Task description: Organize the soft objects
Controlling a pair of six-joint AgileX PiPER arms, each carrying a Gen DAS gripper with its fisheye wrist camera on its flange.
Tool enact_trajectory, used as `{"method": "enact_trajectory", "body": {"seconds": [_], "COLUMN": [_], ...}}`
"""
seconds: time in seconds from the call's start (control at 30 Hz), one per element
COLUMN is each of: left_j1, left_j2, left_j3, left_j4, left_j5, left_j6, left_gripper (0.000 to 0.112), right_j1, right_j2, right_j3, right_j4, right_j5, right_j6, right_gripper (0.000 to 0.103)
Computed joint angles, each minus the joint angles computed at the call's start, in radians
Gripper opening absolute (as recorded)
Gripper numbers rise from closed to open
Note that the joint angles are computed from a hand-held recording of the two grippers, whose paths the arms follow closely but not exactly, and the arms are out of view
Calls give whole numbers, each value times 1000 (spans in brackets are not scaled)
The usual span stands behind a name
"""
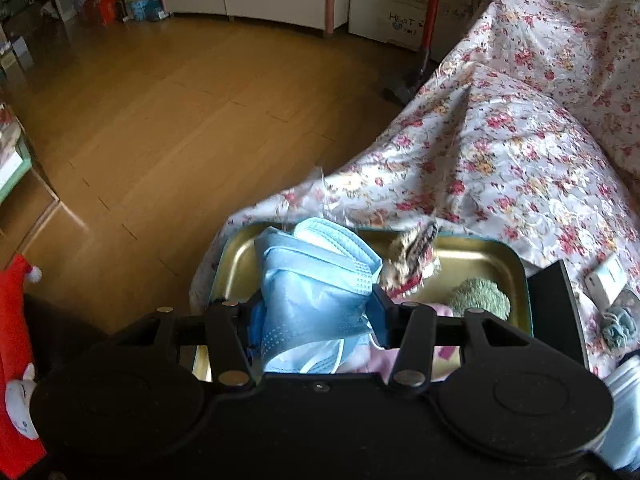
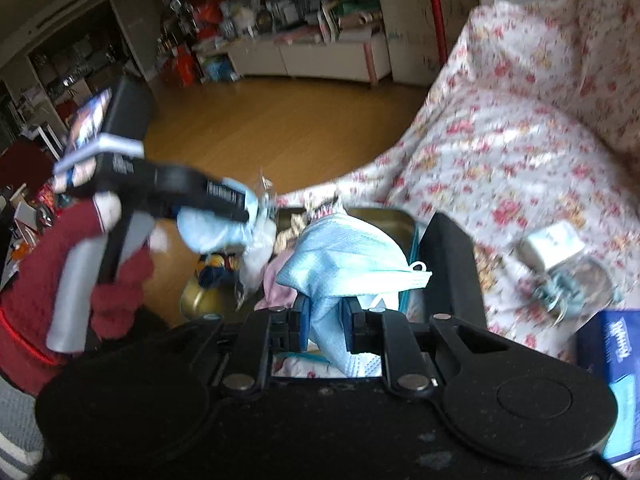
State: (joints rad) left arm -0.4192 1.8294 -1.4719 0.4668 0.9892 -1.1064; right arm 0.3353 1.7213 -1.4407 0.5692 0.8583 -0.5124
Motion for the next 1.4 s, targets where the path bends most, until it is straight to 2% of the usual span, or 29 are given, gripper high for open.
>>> {"method": "enact_trajectory", "body": {"seconds": [0.1,0.2,0.4,0.57,0.67,0.87,0.97,1.1,1.4], "left_j1": [12,12,80,220,266,278,308,312,309], "left_j2": [14,50,104,118,138,167,169,201,257], "left_j3": [-21,-71,-136,-124,-135,-185,-205,-252,-241], "left_j4": [7,58,-3,-242,-311,-292,-305,-232,-254], "left_j5": [1,60,74,-1,0,44,50,92,120], "left_j6": [4,-22,148,360,433,484,496,457,509], "left_gripper": [49,49,51,51,51,51,51,51,51], "right_j1": [36,75,111,121,120,104,102,104,116], "right_j2": [10,48,98,150,184,228,233,244,256], "right_j3": [18,-11,-57,-123,-163,-234,-244,-257,-276], "right_j4": [-53,-99,-163,-191,-197,-188,-183,-184,-200], "right_j5": [-29,-35,-44,5,32,98,106,111,122], "right_j6": [60,117,153,200,219,234,231,236,251], "right_gripper": [16,16,16,16,16,16,16,16,16]}}
